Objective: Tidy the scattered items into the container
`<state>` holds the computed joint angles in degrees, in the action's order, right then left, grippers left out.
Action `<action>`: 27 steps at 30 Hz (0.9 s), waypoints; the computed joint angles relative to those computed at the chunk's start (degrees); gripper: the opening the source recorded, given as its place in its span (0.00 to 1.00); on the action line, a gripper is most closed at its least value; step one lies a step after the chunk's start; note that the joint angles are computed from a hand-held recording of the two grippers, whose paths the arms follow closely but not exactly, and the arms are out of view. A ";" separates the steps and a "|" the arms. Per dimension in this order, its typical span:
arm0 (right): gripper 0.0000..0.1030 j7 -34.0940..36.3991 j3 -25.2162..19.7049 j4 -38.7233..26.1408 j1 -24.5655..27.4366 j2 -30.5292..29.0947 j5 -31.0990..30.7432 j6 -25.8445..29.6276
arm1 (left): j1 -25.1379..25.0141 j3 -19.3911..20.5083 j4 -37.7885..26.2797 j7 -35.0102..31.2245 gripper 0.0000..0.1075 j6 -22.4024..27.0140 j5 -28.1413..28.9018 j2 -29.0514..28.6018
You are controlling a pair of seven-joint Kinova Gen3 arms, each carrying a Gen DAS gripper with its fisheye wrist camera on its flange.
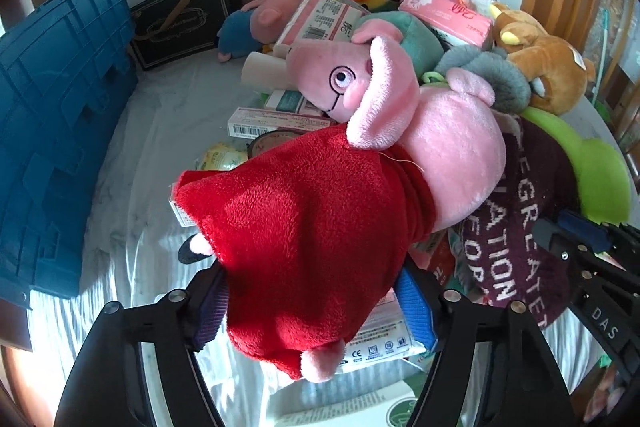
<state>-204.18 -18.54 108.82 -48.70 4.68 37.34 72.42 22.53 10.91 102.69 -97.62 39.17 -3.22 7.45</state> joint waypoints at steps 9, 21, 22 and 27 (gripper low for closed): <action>0.78 -7.35 -1.60 1.08 -2.44 -0.66 3.13 5.79 | 0.17 0.08 -0.71 -0.15 0.90 -0.95 0.14 2.45; 1.00 1.10 2.17 -2.17 -0.95 5.92 0.46 4.50 | 0.65 -0.22 -2.26 -2.05 0.90 -0.70 0.97 4.62; 1.00 0.71 2.56 -2.13 -1.31 6.35 0.67 4.69 | 0.66 -0.19 -2.48 -2.09 0.90 -0.66 1.10 5.04; 1.00 -0.24 4.00 -2.14 -2.41 8.38 1.23 5.42 | 1.51 -0.58 -1.07 -0.99 0.86 -3.32 -0.27 5.17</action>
